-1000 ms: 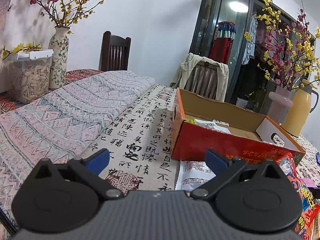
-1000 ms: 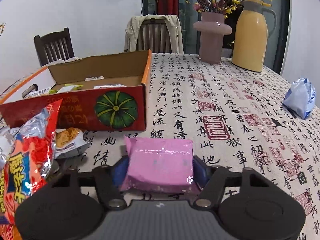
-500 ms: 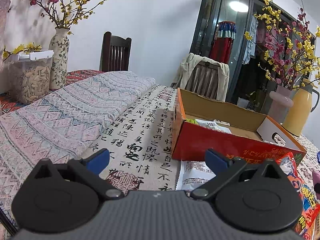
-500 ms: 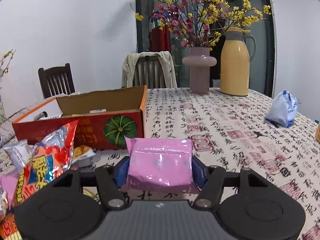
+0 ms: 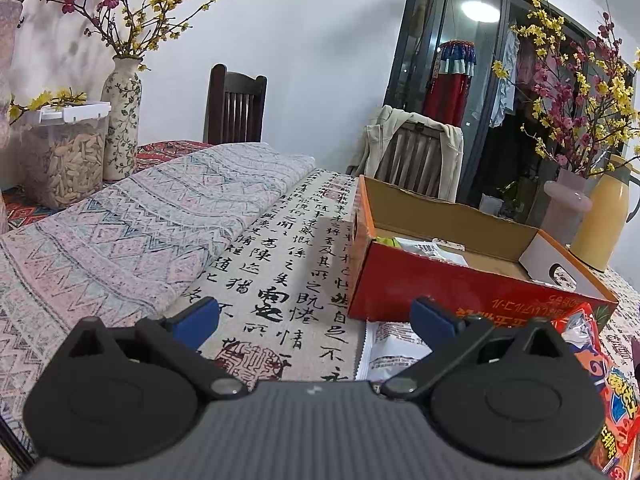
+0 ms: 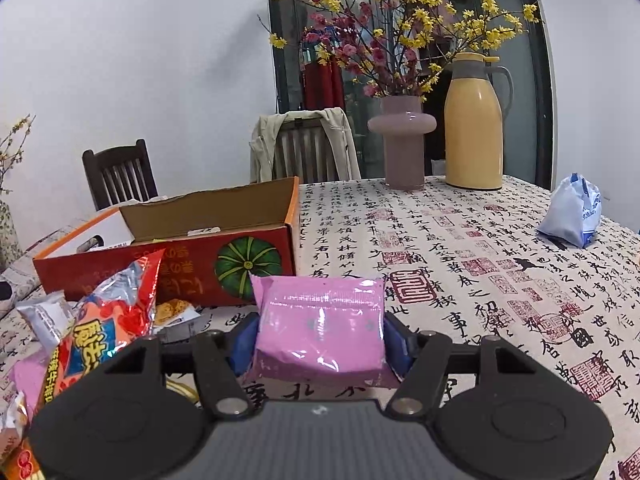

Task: Organize snacks
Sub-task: 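Lift the pink packet with the right tool while the left tool moves toward a white packet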

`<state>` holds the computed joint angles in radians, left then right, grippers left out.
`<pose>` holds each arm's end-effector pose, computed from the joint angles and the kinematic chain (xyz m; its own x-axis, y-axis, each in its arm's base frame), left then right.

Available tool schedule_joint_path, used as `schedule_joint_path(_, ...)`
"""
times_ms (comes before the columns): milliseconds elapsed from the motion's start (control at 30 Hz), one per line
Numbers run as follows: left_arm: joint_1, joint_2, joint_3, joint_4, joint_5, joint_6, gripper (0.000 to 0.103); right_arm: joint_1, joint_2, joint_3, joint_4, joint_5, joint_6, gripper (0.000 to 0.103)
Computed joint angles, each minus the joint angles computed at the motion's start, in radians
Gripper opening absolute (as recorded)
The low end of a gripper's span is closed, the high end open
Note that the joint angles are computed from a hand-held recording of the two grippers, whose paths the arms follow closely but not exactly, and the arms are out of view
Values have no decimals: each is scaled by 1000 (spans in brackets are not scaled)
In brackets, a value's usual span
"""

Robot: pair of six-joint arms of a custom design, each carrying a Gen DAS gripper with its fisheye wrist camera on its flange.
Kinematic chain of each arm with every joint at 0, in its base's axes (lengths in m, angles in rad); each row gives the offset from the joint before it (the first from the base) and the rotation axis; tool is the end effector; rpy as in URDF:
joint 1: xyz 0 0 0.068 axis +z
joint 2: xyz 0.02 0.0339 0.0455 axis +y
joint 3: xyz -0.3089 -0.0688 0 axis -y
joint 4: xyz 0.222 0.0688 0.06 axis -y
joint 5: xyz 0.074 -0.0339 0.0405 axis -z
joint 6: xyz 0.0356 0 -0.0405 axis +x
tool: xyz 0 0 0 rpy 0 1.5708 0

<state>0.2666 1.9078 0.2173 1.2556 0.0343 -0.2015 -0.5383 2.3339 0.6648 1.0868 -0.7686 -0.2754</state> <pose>0.2459 0.0659 0.1313 -0.3515 -0.3033 -0.8857 -0.3099 0.9304 -0.1957 0.3171 -0.1605 0.0552 -0.4191 0.0225 -0.9077 -0.2534 0.9571 0.1408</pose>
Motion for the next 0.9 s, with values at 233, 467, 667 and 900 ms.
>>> schedule_joint_path(233,-27,-154,-17,-174,-7,24,103,-7,6,-1,12,-13,17,64)
schedule_joint_path(467,-235,-454,-137,-374,-36,34,103,-52,27,-44,134,-89,69,64)
schedule_joint_path(667,-470,-598,-194,-508,-155,-50,103,-146,14,-94,136,-260,36,64)
schedule_joint_path(900,-725,-611,-182,-610,-371,-140,103,-238,14,-116,55,-423,-72,64)
